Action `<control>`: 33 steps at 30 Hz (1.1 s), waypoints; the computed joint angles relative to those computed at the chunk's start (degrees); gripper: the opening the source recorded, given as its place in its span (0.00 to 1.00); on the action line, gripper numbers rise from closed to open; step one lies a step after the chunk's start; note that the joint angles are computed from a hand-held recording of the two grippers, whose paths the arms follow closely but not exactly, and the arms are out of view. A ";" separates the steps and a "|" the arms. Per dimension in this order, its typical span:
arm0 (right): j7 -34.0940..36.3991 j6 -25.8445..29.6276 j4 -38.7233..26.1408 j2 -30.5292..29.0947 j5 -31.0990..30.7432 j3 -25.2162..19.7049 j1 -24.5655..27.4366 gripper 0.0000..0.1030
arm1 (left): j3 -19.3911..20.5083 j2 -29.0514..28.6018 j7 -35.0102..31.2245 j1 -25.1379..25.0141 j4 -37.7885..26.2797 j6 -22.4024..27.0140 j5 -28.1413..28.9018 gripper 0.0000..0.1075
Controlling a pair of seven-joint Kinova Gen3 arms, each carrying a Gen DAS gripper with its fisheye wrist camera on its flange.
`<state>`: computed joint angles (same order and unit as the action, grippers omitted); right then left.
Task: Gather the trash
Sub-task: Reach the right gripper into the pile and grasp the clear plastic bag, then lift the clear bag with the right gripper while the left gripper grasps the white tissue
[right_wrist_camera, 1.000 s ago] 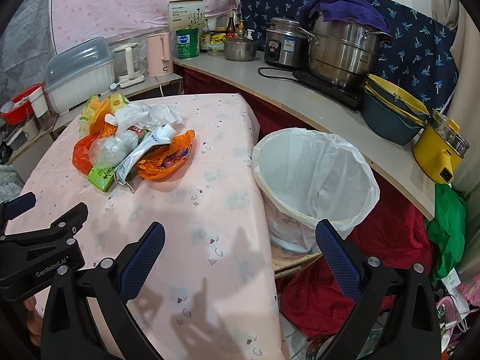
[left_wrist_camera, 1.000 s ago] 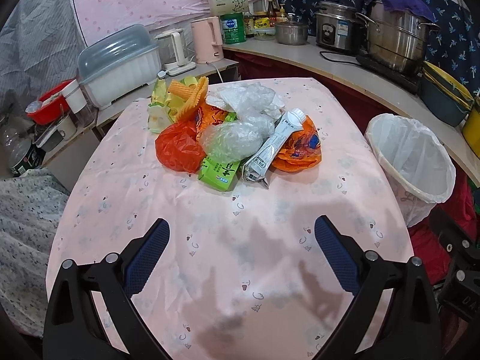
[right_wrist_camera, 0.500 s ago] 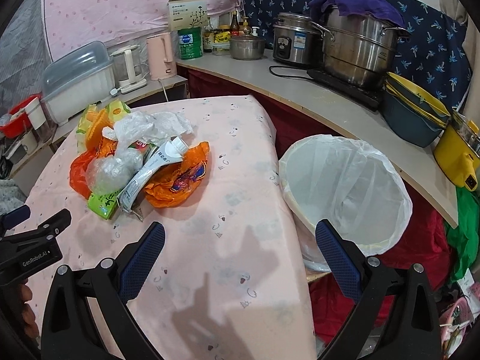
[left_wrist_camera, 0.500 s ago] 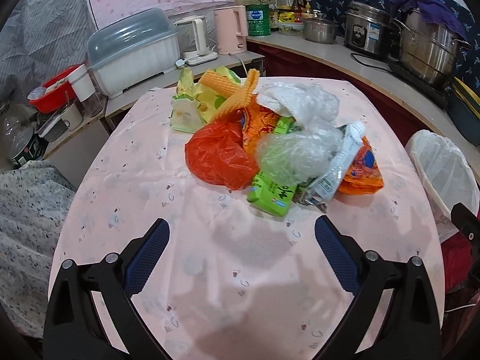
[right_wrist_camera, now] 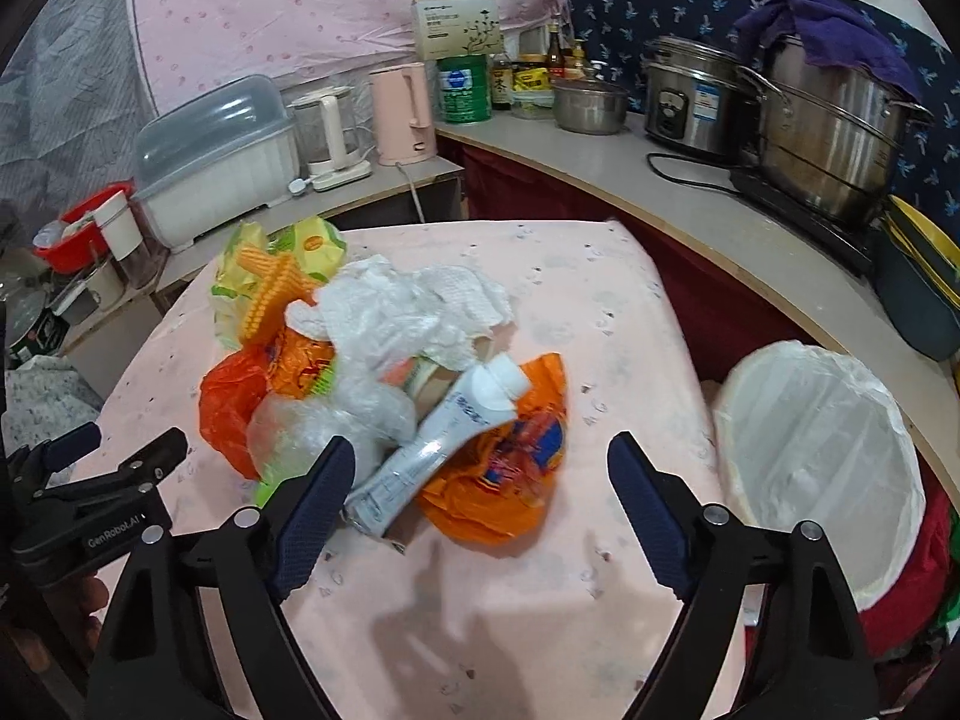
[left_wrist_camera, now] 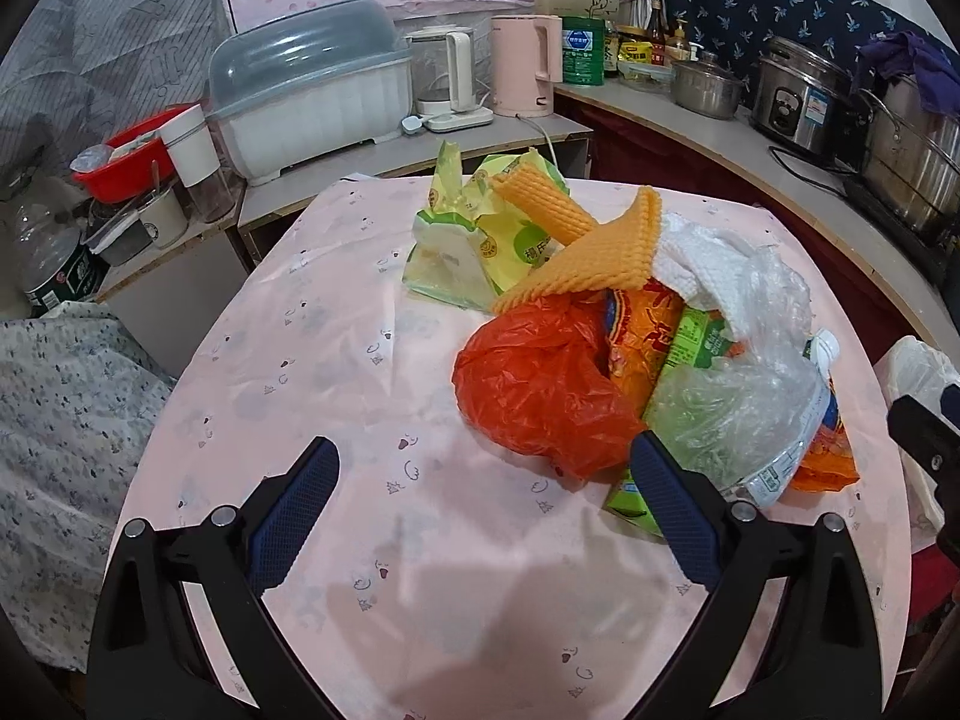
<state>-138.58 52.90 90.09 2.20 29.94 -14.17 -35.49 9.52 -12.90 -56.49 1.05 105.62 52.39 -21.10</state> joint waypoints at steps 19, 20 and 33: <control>9.47 -5.46 -5.88 8.52 -10.33 5.92 -2.45 0.29 | -2.95 2.89 -4.79 -0.99 -1.88 -3.06 4.35 0.87; 8.58 -5.65 -5.28 7.67 -9.58 5.97 -2.40 0.29 | -2.83 3.07 -4.76 -0.79 -2.18 -3.15 4.51 0.87; -1.87 -3.50 -2.01 2.01 -0.09 4.94 2.72 0.29 | -2.59 8.13 -4.89 3.42 -8.32 -5.38 10.05 0.85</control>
